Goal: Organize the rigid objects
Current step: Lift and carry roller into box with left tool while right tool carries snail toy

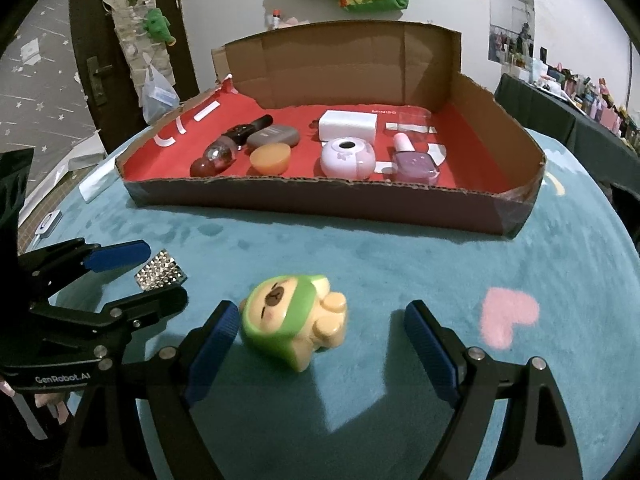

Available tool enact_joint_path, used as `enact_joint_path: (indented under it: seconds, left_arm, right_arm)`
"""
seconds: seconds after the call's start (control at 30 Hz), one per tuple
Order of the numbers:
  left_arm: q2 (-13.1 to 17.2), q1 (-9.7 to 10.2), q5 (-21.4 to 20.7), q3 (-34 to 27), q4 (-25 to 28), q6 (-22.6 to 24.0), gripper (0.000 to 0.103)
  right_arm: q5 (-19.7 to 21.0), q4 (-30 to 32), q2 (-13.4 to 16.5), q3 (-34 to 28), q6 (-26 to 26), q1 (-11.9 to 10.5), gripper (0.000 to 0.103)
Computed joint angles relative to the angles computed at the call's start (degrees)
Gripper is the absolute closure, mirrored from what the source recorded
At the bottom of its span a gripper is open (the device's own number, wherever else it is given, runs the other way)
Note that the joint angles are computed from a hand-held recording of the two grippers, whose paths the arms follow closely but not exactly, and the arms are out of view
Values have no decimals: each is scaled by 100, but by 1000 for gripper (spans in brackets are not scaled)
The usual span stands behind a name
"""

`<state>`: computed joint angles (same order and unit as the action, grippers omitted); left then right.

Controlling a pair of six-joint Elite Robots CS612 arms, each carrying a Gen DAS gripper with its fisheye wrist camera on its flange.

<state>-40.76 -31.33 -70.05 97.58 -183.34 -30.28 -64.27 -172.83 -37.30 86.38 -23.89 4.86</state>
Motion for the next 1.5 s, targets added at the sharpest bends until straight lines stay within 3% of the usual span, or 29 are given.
enact_joint_path:
  seconds: [0.07,0.1,0.13,0.17,0.2,0.37,0.57,0.77,0.9,1.03,1.17,1.33,1.5]
  left_arm:
    - [3,1,-4,-10,4,-25,42]
    - [7,2,-28,-28,21,6,57]
    - [9,-1,-21,-37,32,27,67]
    - [12,-5,-27,-43,4,68,75]
    - [13,2,-109,-42,-54,117,79]
    - [6,-1,-192,-27,-156,190,79]
    - [-121,62,-269,-12,-478,339,79]
    - [-152,364,-579,-530,-259,736,79]
    - [40,609,-785,-1241,572,933,79]
    - [379,808,-864,-2063,1607,1076,79]
    - [652,972,-1222,-2605,2180,1062,79]
    - [907,1044,-1186,-3095,2758,1094,79]
    - [1077,1083,-1081,-3402,3156,1050,79]
  right_arm:
    - [46,6,0,3,-18,-1,25]
    - [95,12,1,4,-21,-1,29]
    - [179,53,-3,5,-52,-1,40]
    - [261,61,-9,17,-107,3,48]
    - [217,-27,-10,38,-114,17,48]
    - [258,-163,-13,81,-176,19,48]
    - [804,-177,-69,-30,25,-82,48]
    - [1113,408,63,-859,-18,-25,48]
    - [941,1196,419,-1924,-36,119,48]
    - [516,2507,1039,-3404,-42,287,48]
    - [80,3789,1731,-4825,8,398,48]
    - [-337,4980,2484,-6285,74,493,49]
    - [-762,5477,2944,-7182,-15,578,49]
